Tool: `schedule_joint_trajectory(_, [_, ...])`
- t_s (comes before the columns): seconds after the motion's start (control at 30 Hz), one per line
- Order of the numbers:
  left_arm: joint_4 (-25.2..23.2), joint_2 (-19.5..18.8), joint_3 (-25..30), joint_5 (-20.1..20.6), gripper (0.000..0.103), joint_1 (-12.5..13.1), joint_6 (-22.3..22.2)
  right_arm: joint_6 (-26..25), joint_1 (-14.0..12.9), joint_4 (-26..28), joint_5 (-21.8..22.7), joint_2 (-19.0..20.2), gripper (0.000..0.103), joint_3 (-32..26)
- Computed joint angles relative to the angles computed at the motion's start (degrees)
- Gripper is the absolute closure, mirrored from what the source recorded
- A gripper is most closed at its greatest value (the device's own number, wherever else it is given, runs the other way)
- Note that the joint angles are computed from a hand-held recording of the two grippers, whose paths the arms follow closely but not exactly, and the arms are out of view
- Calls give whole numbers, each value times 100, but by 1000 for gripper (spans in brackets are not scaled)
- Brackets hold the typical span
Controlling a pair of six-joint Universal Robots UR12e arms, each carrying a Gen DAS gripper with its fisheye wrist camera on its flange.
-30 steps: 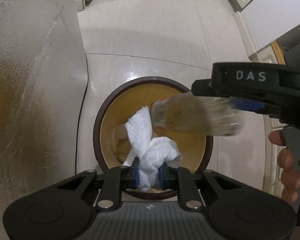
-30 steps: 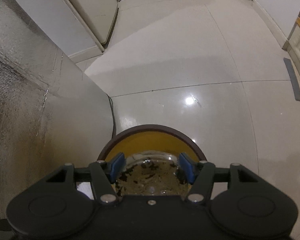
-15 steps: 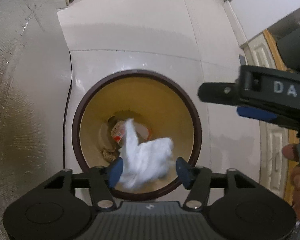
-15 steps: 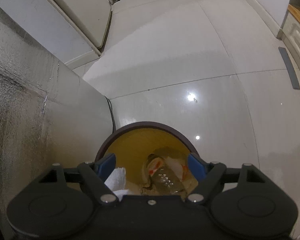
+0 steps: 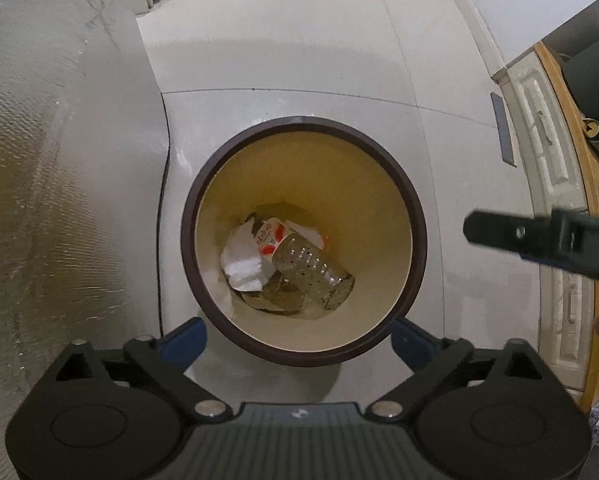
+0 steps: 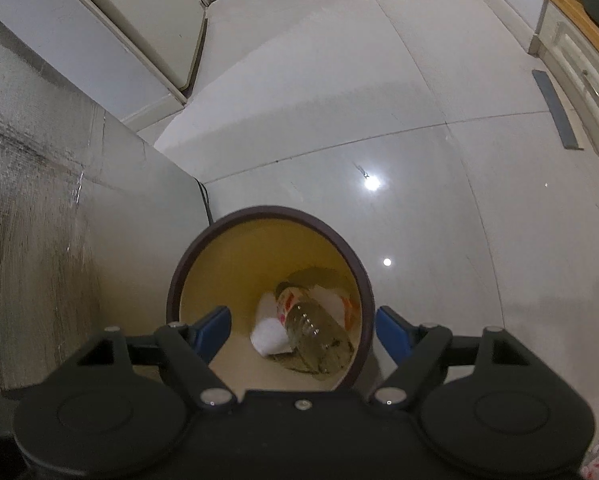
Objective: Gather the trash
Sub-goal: 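Lift both open tools away from the bin and back toward the table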
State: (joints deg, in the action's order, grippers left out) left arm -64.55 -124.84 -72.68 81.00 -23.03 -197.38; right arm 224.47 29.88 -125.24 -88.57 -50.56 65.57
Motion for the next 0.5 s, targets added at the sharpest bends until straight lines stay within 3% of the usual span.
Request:
schedule_joint_trajectory(0.17, [-49,138,-95,146,0,9,-9,-11,30,-97,115,-115,3,171])
schedule_joint_trajectory(0.5, [-80,326,-96,431,0,15,38,-89,139,-23,-261,-309,0,296])
